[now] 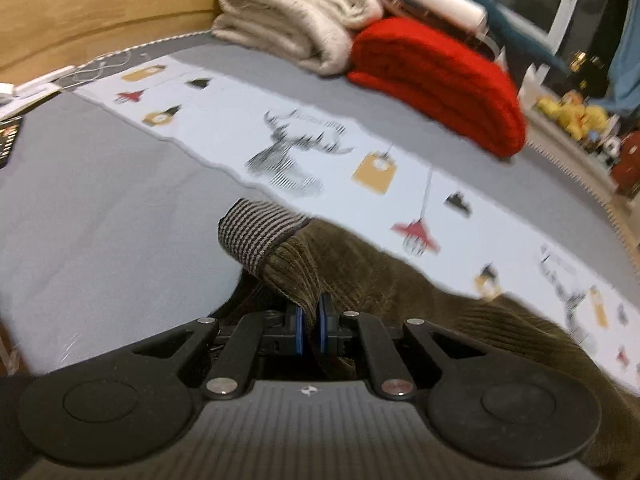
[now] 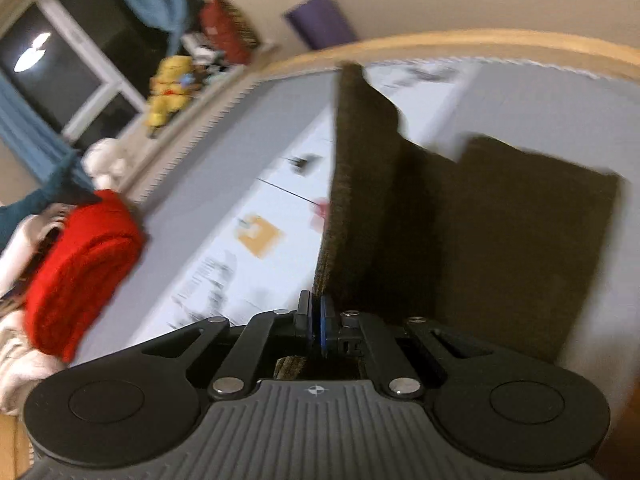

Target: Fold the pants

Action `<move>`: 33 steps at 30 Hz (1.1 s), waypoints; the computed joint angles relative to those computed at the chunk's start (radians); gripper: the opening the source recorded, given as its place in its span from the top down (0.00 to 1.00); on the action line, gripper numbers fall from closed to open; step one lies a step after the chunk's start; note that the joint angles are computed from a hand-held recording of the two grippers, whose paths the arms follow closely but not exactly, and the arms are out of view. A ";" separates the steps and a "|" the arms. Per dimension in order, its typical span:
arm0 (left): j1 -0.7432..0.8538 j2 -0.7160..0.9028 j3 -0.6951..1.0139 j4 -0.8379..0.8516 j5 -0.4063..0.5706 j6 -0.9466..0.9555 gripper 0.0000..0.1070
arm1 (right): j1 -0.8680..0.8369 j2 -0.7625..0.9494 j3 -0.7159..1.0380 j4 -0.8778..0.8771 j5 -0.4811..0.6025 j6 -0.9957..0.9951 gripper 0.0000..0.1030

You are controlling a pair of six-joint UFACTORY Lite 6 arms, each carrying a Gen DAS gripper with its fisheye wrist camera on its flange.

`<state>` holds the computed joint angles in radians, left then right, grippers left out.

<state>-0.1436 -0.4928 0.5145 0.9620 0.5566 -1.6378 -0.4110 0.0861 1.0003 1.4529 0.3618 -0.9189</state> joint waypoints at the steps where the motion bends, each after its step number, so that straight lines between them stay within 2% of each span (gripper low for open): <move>1: -0.048 0.016 0.001 0.002 0.069 -0.037 0.88 | -0.012 -0.050 -0.083 0.017 -0.016 -0.021 0.97; 3: -0.137 0.055 0.009 0.017 0.203 -0.121 0.79 | -0.040 -0.087 -0.181 -0.033 -0.018 0.018 0.97; 4: -0.189 0.071 0.011 0.035 0.274 -0.180 0.66 | -0.045 -0.080 -0.198 -0.112 -0.024 0.089 0.97; 5: -0.247 0.071 0.001 0.073 0.331 -0.239 0.58 | -0.067 -0.063 -0.195 -0.174 0.001 0.169 0.97; 7: -0.380 0.094 0.005 0.150 0.448 -0.315 0.54 | -0.082 -0.054 -0.169 -0.266 0.011 0.269 0.97; 8: -0.440 0.112 0.014 0.173 0.506 -0.342 0.50 | -0.065 -0.061 -0.158 -0.342 -0.030 0.324 0.94; 10: -0.538 0.139 0.020 0.223 0.585 -0.398 0.44 | -0.063 -0.073 -0.153 -0.369 -0.068 0.315 0.93; 12: -0.583 0.138 -0.004 0.295 0.543 -0.436 0.38 | -0.113 -0.047 -0.144 -0.269 -0.034 0.200 0.93; 14: -0.553 0.110 -0.060 0.373 0.382 -0.467 0.36 | -0.206 0.016 -0.116 -0.146 0.040 0.093 0.93; 16: -0.476 0.132 -0.084 0.417 0.190 -0.460 0.36 | -0.292 0.059 -0.122 0.025 0.063 -0.065 0.93; 18: -0.406 0.210 -0.078 0.431 0.048 -0.435 0.37 | -0.370 0.132 -0.081 0.144 0.062 -0.194 0.88; 20: -0.329 0.314 -0.048 0.416 -0.082 -0.386 0.38 | -0.422 0.247 0.009 0.182 0.076 -0.234 0.85; 21: -0.310 0.354 -0.038 0.419 -0.106 -0.385 0.38 | -0.435 0.299 0.052 0.188 0.084 -0.235 0.83; 25: -0.372 0.421 -0.028 0.493 -0.054 -0.449 0.38 | -0.482 0.547 0.308 0.102 0.145 -0.133 0.76; 28: -0.397 0.456 -0.021 0.526 -0.036 -0.481 0.37 | -0.476 0.644 0.421 0.083 0.163 -0.124 0.71; 33: -0.407 0.478 -0.023 0.576 -0.024 -0.537 0.37 | -0.431 0.783 0.632 -0.090 0.140 0.022 0.69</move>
